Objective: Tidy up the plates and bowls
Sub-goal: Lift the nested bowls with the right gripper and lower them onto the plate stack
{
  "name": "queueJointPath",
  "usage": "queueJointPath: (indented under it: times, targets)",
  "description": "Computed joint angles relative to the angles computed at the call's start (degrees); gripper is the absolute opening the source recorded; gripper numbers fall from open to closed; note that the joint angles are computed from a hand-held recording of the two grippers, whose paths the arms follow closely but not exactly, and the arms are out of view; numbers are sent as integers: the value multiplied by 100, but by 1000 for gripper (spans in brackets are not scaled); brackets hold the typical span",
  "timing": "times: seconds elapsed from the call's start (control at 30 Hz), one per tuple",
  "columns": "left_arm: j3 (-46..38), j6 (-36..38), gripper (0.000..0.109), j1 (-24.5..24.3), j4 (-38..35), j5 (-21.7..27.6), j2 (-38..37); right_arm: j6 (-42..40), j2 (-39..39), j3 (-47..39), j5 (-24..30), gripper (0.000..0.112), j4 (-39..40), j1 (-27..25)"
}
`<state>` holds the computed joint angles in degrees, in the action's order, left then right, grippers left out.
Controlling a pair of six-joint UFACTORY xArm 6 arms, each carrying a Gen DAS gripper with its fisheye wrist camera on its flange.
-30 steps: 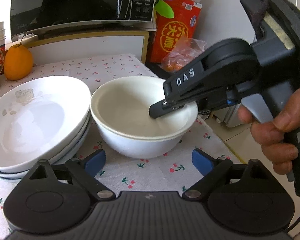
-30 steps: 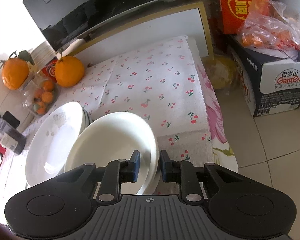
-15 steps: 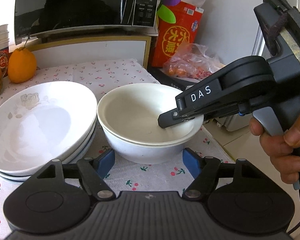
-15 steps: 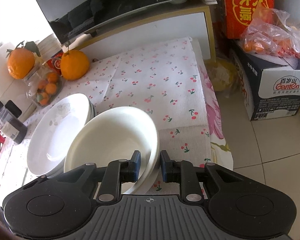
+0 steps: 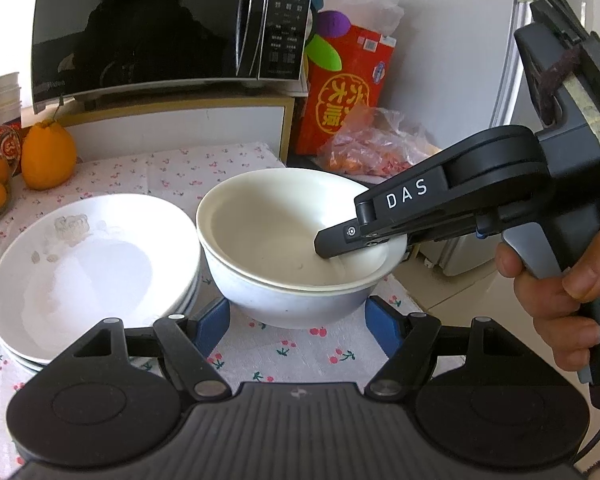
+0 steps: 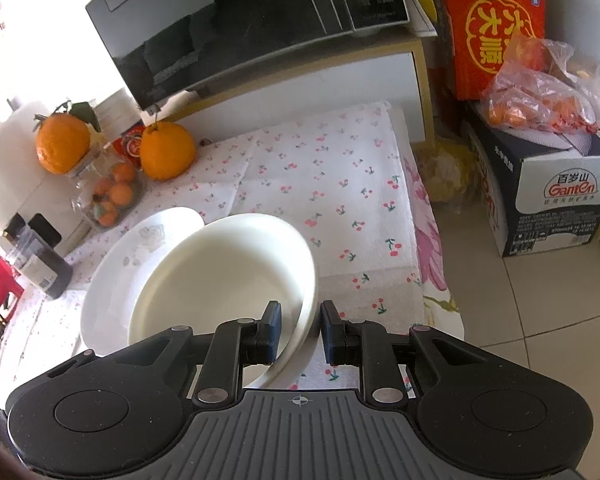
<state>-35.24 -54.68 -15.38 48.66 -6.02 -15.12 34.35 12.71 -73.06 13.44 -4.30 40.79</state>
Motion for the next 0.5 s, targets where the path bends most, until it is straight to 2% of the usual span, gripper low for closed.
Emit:
queueJointPath:
  times: [0.17,0.37,0.5]
  targets:
    - [189,1203,71,-117,-1318,23,-180,171,23,-111,-69,20,-165,54]
    - [287,1438,71,-6,-1532,57,-360,293,243,-460,-61,20,-261,158]
    - [404,1924,71,77,-2045,72,-471,291,503,-845,34,20,-283,262]
